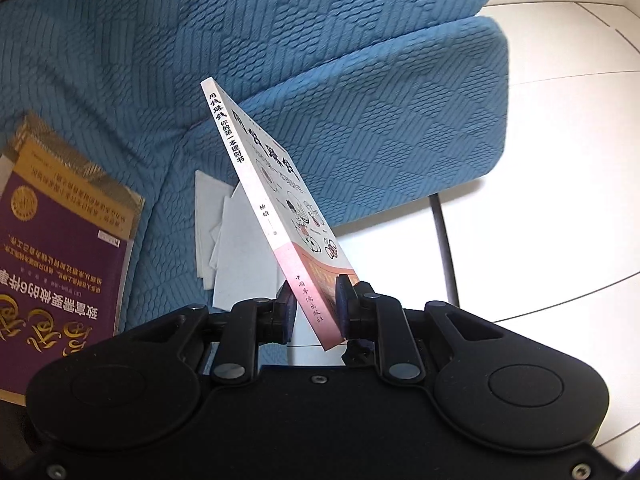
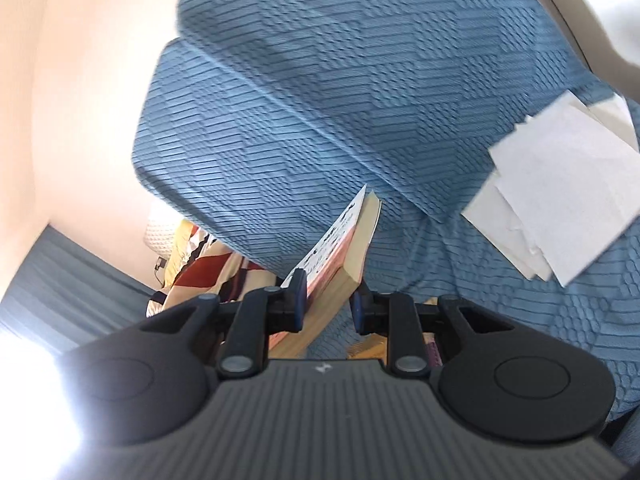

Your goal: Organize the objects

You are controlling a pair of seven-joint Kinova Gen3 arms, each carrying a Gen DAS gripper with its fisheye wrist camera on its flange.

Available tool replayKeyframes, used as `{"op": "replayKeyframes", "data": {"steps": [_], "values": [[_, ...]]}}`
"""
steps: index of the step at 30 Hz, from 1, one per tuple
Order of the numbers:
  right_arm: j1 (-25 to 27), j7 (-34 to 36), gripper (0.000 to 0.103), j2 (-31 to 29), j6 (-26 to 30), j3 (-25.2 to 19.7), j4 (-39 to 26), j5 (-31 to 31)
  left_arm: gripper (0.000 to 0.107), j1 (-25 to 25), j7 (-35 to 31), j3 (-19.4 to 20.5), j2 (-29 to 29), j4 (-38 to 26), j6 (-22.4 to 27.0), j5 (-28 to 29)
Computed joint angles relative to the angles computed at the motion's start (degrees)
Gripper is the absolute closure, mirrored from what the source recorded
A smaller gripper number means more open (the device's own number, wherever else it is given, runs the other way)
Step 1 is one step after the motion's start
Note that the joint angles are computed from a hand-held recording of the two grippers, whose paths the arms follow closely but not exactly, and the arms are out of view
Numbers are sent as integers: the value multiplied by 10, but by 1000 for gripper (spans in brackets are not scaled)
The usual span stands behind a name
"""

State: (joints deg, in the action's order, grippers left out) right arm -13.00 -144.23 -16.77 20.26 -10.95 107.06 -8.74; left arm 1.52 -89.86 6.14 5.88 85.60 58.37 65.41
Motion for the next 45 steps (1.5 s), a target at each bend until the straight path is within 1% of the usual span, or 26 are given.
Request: {"op": "replayKeyframes", "data": {"steps": [7,10,14,17,23,28,31,35,40,43,45], "values": [[80,-87,77,2,-7,-118,-9,84,88,-30,-26,-21,-11,-2,54,4],[95,-127,77,8,-20,-149,-4,111,88,-44,-49,-31,-17,15,72,15],[112,-172,77,15,-59,-179,18,130,88,-61,-90,-44,-22,53,83,46],[136,-202,76,27,-52,-217,15,157,88,-69,-96,-50,-19,64,93,43],[147,-278,76,47,-45,-251,24,212,88,-82,-107,-52,-4,83,111,29],[159,-347,76,64,-33,-283,26,278,88,-90,-115,-49,11,96,114,23],[155,-385,76,78,-18,-294,22,316,88,-93,-111,-46,19,103,112,14],[130,-410,76,101,20,-294,9,353,87,-92,-98,-43,25,110,98,-7],[102,-459,76,120,63,-306,0,430,88,-93,-95,-40,32,130,83,-13],[75,-456,76,123,81,-296,-4,442,88,-90,-86,-38,30,126,78,-29],[61,-461,76,122,80,-284,0,440,88,-87,-79,-36,29,123,76,-42]]}}
